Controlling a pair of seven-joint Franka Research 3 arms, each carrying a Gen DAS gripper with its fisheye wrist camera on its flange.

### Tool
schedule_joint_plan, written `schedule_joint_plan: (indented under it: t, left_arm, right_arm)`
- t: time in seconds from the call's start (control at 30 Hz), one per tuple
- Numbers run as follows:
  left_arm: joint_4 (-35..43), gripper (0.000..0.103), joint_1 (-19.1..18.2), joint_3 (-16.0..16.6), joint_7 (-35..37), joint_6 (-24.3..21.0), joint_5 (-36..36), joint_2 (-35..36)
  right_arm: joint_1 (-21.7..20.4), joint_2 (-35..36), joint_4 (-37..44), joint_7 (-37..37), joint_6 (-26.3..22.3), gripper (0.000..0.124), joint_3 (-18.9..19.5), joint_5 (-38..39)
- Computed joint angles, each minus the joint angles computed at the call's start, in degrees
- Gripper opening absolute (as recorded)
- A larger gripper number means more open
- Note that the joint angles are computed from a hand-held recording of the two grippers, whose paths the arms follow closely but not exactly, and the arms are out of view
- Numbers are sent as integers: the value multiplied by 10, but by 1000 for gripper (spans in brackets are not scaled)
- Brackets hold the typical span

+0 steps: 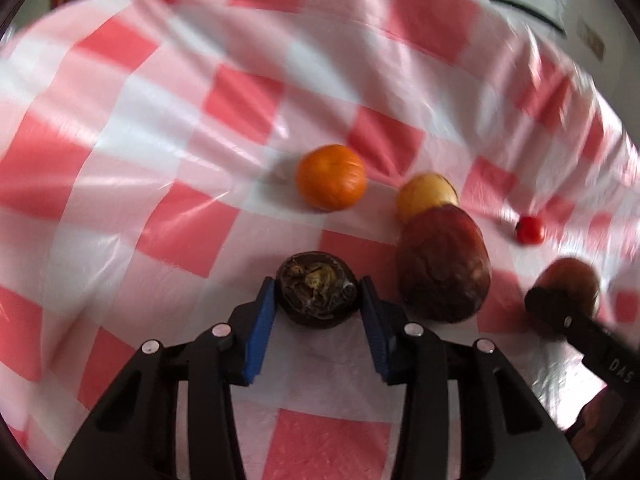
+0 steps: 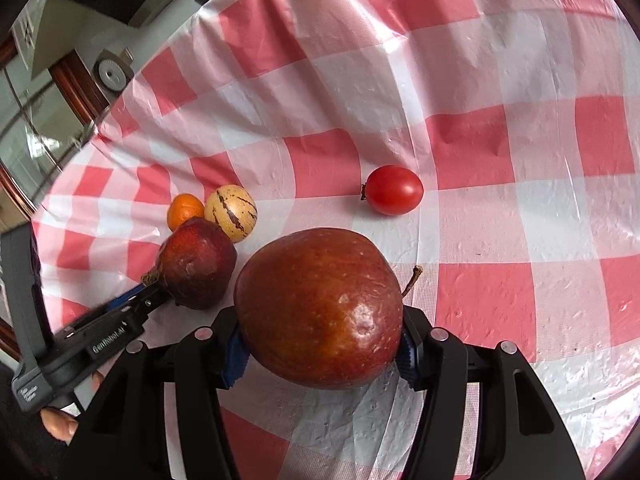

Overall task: Organize fruits
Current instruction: 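Grasp the large red apple with the right gripper while the left gripper grasps the dark fruit, then carry the red apple and dark fruit with both grippers over the white box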

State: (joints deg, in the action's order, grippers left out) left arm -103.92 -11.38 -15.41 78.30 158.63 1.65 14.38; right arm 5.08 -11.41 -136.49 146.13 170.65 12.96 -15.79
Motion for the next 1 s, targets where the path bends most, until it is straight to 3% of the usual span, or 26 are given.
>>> schedule_joint_plan:
  t: [0.17,0.33,0.5,0.6,0.67,0.77,0.87,0.93,1.0]
  left_arm:
    - [-34,42,44,-34,49,47,-117,-16]
    - [-47,42,55,-35,71,63,-166,-25]
    - [-91,42,75,-55,128,123,-266,-52]
    - [-130,42,75,-56,152,120,-322,-88]
    - [-174,42,67,-49,178,117,-366,-133]
    - [-241,42,38,-28,244,115,-447,-208]
    - [-308,42,10,-7,264,135,-447,-278]
    - [-347,42,-22,21,281,136,-464,-318]
    - [-374,42,-45,46,283,131,-469,-348]
  right_arm:
    - [15,-1,-14,-29,31,57,-16,44]
    - [14,1,-16,-57,45,57,-14,81]
    - [-20,-7,-23,-33,48,57,15,69]
    - [-56,-18,-35,4,66,57,44,44]
    - [-75,-27,-44,15,81,57,60,37]
    - [-64,-47,-54,1,56,57,60,59]
    - [-28,-69,-72,-14,43,57,46,89]
    - [-31,-93,-78,-9,16,57,71,84]
    - [-12,-111,-86,-11,4,57,72,92]
